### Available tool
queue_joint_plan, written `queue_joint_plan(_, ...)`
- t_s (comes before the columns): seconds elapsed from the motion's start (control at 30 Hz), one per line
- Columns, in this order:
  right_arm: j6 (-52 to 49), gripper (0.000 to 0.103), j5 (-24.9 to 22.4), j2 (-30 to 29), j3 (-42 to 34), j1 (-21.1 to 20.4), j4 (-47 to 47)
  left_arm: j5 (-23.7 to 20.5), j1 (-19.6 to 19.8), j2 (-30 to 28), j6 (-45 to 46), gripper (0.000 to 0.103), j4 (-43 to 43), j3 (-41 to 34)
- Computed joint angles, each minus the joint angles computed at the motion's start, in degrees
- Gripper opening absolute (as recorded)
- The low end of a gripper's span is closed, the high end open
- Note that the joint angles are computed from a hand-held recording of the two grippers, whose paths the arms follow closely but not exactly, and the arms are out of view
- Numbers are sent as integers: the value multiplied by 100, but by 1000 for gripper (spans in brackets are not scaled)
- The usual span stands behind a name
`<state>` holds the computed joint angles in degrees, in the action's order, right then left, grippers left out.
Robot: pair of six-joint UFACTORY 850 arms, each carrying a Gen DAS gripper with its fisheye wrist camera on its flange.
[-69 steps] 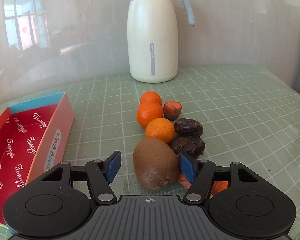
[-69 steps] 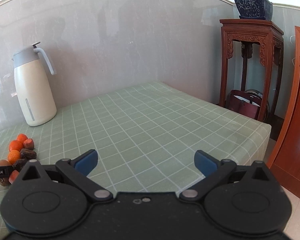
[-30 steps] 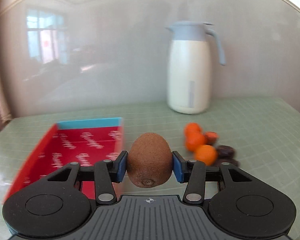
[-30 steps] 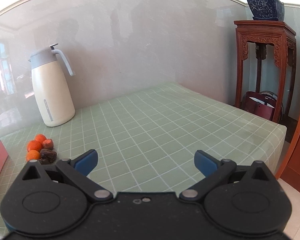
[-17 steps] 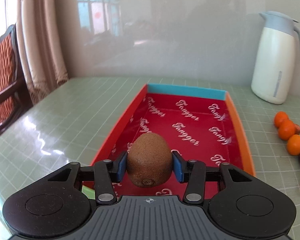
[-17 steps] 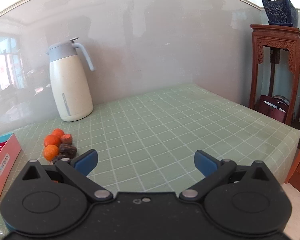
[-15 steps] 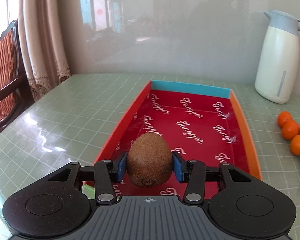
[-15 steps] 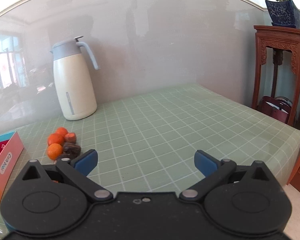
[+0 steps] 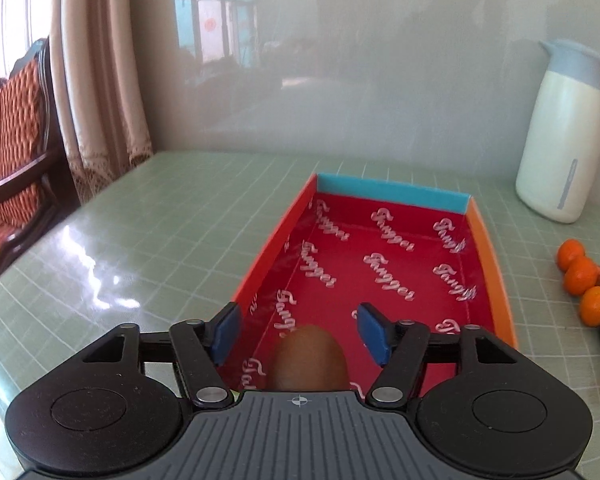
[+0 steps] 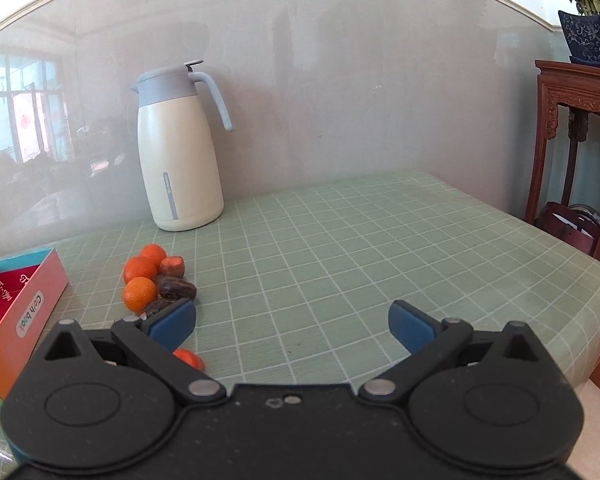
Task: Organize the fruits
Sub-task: 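Grasp an orange slice with the right tool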
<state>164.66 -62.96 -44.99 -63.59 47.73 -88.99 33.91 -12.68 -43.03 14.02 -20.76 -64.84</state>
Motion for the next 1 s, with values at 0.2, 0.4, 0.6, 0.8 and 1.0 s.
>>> queue_joint_plan(0.2, 105, 103, 74, 20, 46, 23, -208, 1239, 40, 600, -172, 90, 223, 947)
queue_joint_plan(0.4, -47, 103, 123, -64, -80, 33, -559, 1588, 241, 909, -575, 90, 521, 1550)
queue_joint_plan(0.6, -221, 103, 352, -144, -239, -16, -807, 1859, 273, 885, -615, 95, 558, 1801)
queue_joint_plan(0.8, -168, 101, 565, -196, -307, -44, -1047, 2090, 262, 846, -638, 99, 678, 1933)
queue_joint_plan(1.0, -122, 97, 741, -257, -407, -84, -1299, 2204, 317, 852, -737, 99, 751, 1997)
